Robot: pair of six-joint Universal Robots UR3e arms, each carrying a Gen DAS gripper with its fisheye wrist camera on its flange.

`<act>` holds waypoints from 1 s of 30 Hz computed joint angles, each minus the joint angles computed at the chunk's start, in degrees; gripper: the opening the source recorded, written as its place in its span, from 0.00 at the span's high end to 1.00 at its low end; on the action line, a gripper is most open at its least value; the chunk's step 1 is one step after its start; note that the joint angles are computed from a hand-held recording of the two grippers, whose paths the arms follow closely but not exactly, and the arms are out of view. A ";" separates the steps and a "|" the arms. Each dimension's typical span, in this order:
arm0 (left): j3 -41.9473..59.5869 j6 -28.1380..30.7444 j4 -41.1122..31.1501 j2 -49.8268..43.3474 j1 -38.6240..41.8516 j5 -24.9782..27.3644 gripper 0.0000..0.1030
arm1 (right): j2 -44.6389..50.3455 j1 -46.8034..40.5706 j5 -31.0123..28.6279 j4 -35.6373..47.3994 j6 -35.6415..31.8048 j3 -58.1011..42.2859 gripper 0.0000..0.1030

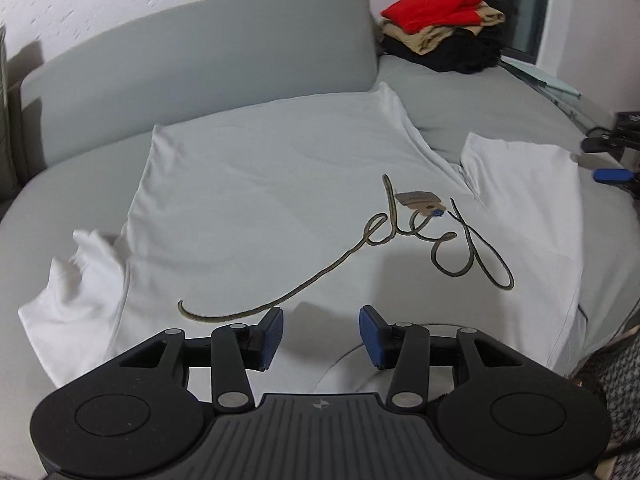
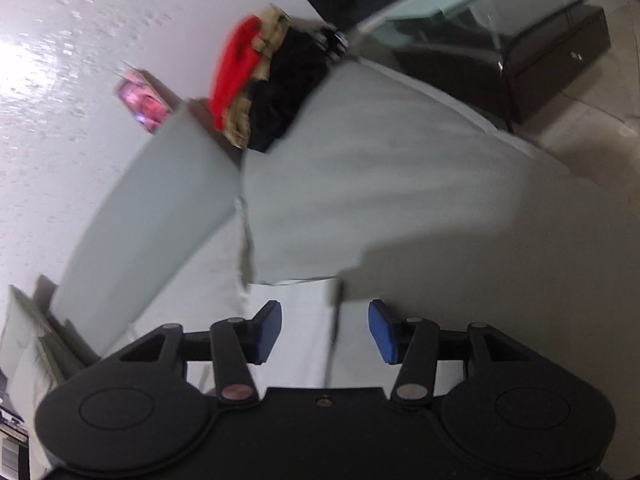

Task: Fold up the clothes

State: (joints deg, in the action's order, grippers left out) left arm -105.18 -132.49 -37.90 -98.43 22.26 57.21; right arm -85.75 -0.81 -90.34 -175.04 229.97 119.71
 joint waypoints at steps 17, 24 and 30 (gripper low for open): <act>-0.25 -1.41 5.00 -1.40 -0.36 2.21 0.57 | 7.64 3.46 -7.15 -3.34 0.22 -4.61 0.98; -1.02 -3.30 6.13 0.01 2.56 -0.14 0.57 | 12.76 16.07 -25.03 -4.56 -10.47 -13.61 0.98; -1.08 -4.99 5.40 1.23 5.59 -2.26 0.57 | 20.14 25.36 -31.05 2.61 -18.62 -30.73 0.98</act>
